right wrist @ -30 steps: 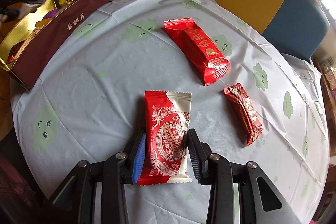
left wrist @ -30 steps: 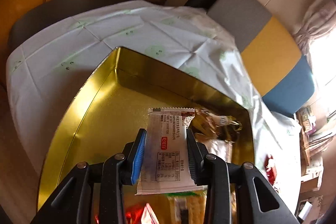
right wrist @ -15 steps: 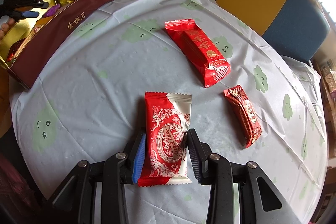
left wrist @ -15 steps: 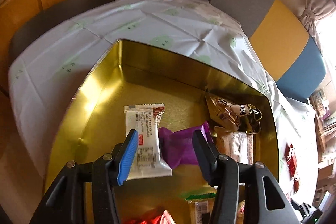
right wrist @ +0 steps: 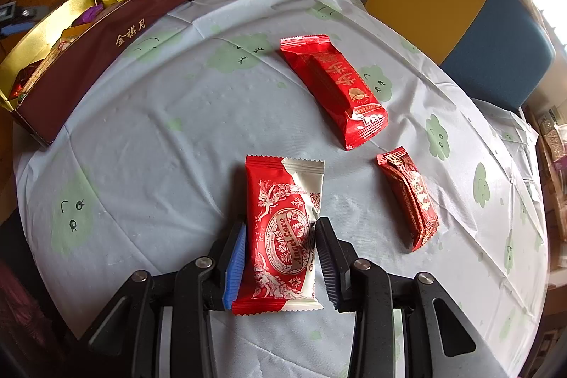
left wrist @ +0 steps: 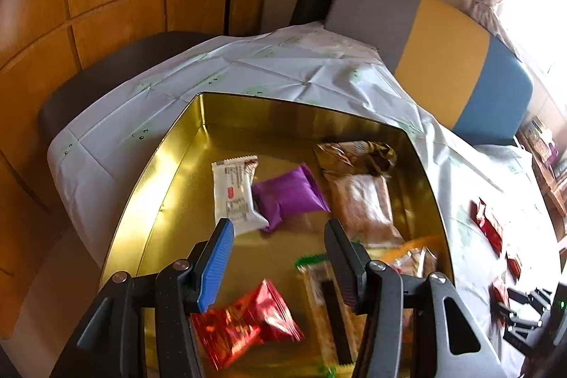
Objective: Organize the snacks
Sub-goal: 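Carry the red-white packet into the gold tray and open the right gripper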
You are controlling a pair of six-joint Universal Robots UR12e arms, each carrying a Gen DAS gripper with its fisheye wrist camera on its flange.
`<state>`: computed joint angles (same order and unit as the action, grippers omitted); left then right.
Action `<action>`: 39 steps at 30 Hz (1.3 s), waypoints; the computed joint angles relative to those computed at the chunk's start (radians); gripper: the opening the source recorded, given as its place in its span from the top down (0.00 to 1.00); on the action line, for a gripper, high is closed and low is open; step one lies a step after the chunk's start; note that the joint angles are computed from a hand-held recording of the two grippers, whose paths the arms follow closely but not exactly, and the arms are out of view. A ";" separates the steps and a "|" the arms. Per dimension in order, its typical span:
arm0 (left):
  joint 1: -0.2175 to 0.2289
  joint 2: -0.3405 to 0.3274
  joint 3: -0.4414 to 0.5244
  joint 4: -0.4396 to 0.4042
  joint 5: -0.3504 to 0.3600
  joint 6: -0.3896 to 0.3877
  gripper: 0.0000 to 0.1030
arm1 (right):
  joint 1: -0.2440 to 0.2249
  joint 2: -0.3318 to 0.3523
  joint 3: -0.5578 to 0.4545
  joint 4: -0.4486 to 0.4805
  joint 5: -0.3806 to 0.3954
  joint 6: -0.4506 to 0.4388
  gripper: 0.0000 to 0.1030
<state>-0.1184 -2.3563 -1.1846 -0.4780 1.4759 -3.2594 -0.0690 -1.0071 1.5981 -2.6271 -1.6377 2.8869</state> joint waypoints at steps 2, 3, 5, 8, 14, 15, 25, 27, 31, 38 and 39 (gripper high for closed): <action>-0.005 0.010 -0.017 0.017 0.009 0.013 0.48 | 0.001 0.000 0.001 -0.004 -0.004 0.000 0.64; -0.008 0.013 -0.025 0.025 0.015 0.018 0.48 | 0.001 0.000 0.001 -0.004 -0.003 0.002 0.64; -0.012 0.019 -0.035 0.035 0.025 0.030 0.48 | 0.000 0.000 0.002 -0.005 0.000 0.004 0.64; -0.013 0.027 -0.052 0.044 0.020 0.039 0.48 | 0.000 -0.001 0.005 -0.013 0.002 0.005 0.64; -0.011 0.037 -0.076 0.056 0.011 0.043 0.48 | -0.001 -0.002 0.012 -0.028 0.004 0.008 0.64; -0.010 0.038 -0.078 0.056 0.010 0.044 0.48 | -0.002 -0.002 0.013 -0.028 0.007 0.011 0.64; -0.003 0.045 -0.096 0.057 -0.001 0.044 0.48 | -0.003 -0.002 0.020 -0.041 0.011 0.018 0.64; -0.001 0.046 -0.099 0.056 -0.003 0.039 0.48 | -0.003 -0.003 0.021 -0.044 0.011 0.021 0.64; 0.001 0.048 -0.106 0.066 0.005 0.032 0.48 | -0.003 -0.002 0.020 -0.043 0.011 0.029 0.64; 0.006 0.052 -0.113 0.079 0.008 0.028 0.48 | -0.008 0.000 0.000 0.006 0.027 0.071 0.65; 0.006 0.053 -0.115 0.082 0.011 0.029 0.48 | -0.007 0.002 -0.008 0.025 0.026 0.079 0.65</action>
<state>-0.1124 -2.3031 -1.2997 -0.3956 1.4870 -3.2306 -0.0759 -1.0056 1.5896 -2.6025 -1.6121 2.9658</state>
